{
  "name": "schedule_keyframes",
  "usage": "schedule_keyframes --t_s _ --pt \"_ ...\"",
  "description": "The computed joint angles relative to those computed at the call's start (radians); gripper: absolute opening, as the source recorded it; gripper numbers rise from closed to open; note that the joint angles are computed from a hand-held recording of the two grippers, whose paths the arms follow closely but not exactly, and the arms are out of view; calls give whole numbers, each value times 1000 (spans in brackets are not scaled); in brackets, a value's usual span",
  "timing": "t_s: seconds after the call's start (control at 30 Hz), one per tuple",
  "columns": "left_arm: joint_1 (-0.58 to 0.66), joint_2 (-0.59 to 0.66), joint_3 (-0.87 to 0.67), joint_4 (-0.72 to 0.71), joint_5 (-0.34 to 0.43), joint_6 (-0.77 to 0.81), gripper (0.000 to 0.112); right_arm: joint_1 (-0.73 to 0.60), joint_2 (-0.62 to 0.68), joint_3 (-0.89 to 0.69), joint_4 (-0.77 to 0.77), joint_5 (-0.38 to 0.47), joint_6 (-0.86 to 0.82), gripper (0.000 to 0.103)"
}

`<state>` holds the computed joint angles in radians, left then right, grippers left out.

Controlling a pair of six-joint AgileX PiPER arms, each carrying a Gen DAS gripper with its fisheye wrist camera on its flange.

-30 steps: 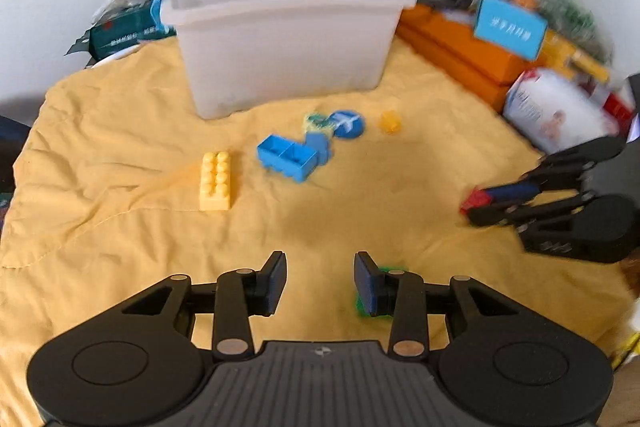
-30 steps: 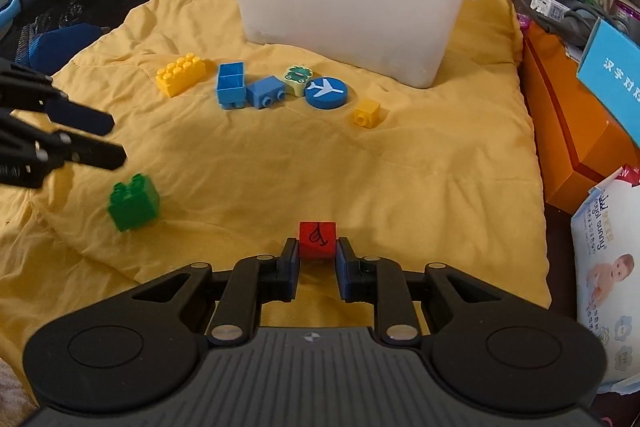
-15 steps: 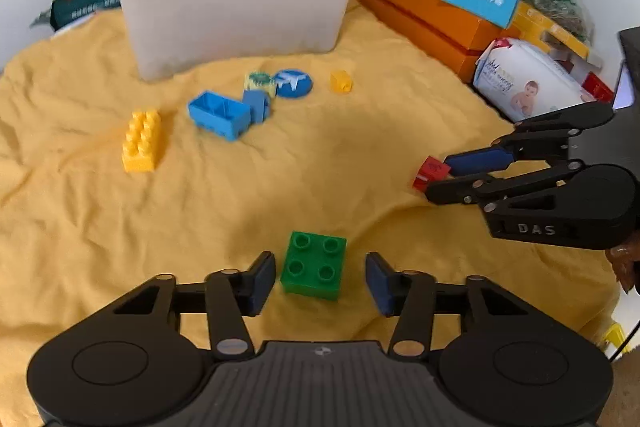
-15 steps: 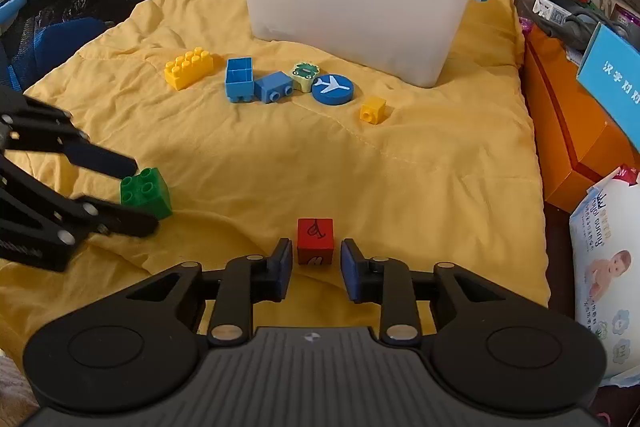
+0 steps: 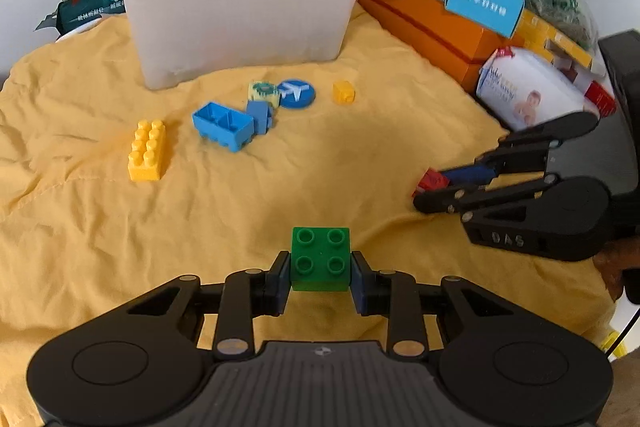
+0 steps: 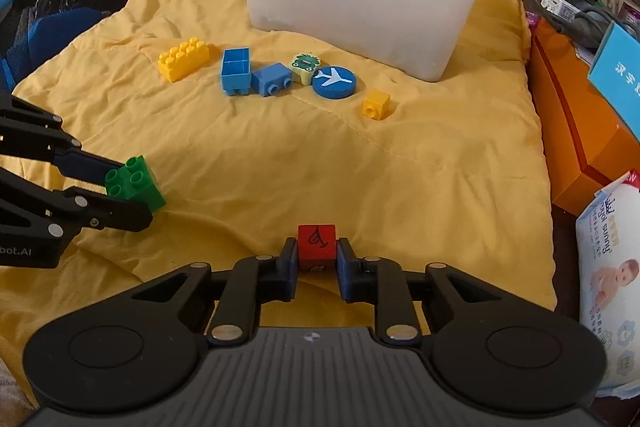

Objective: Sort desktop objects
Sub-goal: 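Grasp the square green brick with the left tool while the right tool grasps the small red brick, then carry both bricks over the white bin and open both tools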

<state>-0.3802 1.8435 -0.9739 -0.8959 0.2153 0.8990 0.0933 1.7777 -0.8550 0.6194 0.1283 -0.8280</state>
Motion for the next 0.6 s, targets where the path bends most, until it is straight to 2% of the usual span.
schedule_keyframes --t_s 0.07,0.23,0.37,0.6 --pt "11 -8 -15 -25 9 15 34 -3 -5 -13 -63 23 63 22" --pt "34 -46 -69 5 16 -26 34 -13 -54 -45 -83 55 67 22" --pt "64 -74 -136 -53 44 11 34 -6 -86 -86 -172 57 127 22" --pt "84 -43 -348 222 59 -224 34 -14 -85 -202 -194 79 96 22"
